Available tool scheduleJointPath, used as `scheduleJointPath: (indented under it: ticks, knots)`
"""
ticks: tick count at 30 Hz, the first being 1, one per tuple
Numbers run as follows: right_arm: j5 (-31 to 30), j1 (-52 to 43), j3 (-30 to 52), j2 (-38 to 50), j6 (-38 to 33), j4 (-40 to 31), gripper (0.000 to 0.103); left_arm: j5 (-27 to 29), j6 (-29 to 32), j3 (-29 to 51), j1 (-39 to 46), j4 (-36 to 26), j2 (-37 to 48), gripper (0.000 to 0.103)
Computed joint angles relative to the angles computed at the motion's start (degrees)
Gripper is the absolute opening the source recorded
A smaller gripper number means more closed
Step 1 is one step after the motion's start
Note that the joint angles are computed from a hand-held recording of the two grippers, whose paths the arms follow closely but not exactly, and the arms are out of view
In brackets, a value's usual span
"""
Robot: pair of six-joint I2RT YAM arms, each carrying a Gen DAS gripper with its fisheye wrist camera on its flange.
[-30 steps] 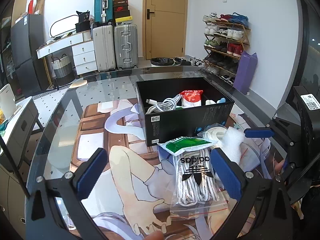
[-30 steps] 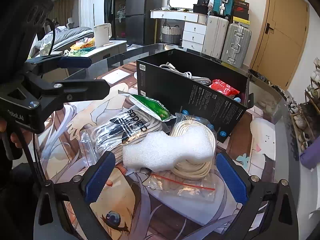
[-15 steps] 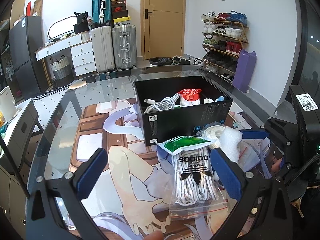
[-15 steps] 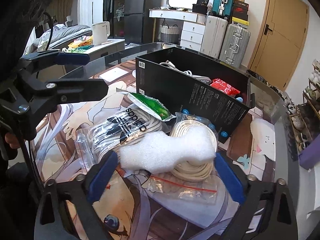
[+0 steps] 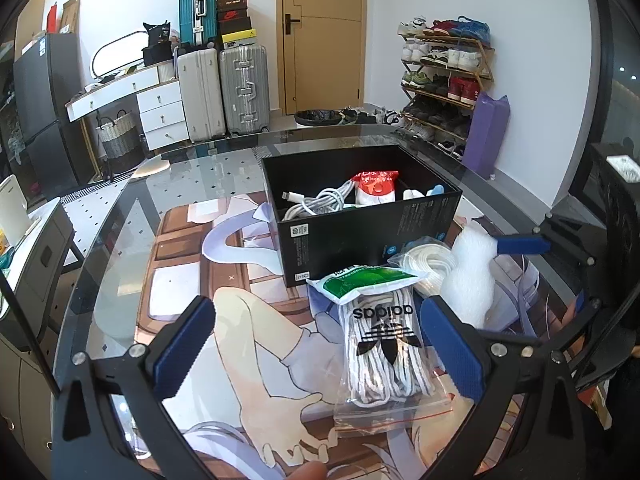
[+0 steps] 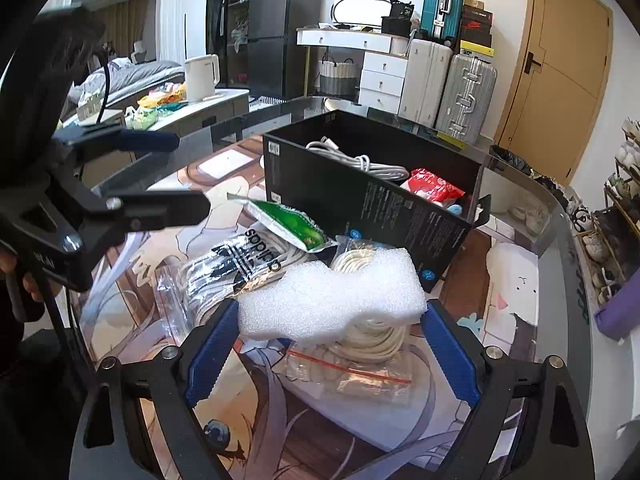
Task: Organize soft objects
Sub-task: 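Close the right gripper on the white foam piece and lift it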
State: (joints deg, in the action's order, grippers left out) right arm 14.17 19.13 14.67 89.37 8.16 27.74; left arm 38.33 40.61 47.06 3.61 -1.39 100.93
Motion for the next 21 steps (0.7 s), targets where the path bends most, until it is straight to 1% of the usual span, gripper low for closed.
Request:
scheduleJointPath:
  ticks: [9, 17, 21]
  knots:
    - [-6.3, -4.4, -4.0, -8.7, -0.5, -0.3, 0.092, -1.6, 1.8, -0.6, -1.5, -1.2, 0.1, 0.103]
    - [-7.9, -6.8, -6.0, -14.0, 0.8, -0.7, 0.091, -3.0, 3.3, -1.1, -3.4, -2.4, 1.2, 0.103]
    - [-8.7, -7.6, -6.6, -15.8, 1.0, -1.1, 0.091, -2.4, 4.3, -3.0, -3.8, -0.8, 0.7, 0.103]
